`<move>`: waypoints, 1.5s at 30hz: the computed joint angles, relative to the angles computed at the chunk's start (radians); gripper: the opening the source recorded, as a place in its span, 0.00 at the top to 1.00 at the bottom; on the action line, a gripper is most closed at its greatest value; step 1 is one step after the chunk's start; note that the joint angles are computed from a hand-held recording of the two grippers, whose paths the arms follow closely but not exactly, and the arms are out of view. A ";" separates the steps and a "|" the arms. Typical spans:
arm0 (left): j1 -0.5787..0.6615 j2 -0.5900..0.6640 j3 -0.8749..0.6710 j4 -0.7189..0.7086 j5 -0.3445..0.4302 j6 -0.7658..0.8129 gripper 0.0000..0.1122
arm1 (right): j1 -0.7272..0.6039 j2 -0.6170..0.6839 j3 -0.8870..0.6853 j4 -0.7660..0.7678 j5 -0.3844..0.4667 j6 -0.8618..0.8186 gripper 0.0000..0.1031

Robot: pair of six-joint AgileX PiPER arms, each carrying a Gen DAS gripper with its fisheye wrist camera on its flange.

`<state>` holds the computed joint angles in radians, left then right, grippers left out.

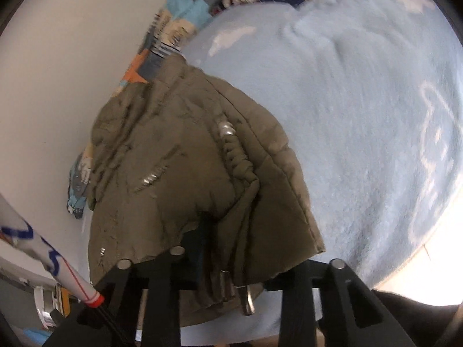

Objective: Fold large clothes

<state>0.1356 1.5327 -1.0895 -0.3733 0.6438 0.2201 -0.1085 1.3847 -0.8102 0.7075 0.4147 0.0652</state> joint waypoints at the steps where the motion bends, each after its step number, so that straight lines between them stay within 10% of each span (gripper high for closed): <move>1: -0.032 0.006 -0.002 0.059 -0.022 -0.043 0.35 | 0.007 0.002 -0.004 -0.013 -0.008 0.012 0.74; 11: -0.069 0.050 -0.008 0.081 -0.101 -0.091 0.35 | -0.021 0.061 0.005 0.109 0.017 -0.049 0.65; 22: -0.157 0.050 0.049 0.405 -0.217 -0.382 0.31 | 0.032 0.071 -0.026 -0.021 -0.016 0.025 0.80; 37: -0.218 0.071 0.010 0.693 -0.142 -0.596 0.19 | 0.039 0.081 -0.016 -0.026 -0.039 0.058 0.72; 45: -0.216 0.004 0.044 0.669 -0.188 -0.527 0.74 | -0.013 0.080 -0.022 0.073 0.025 -0.025 0.71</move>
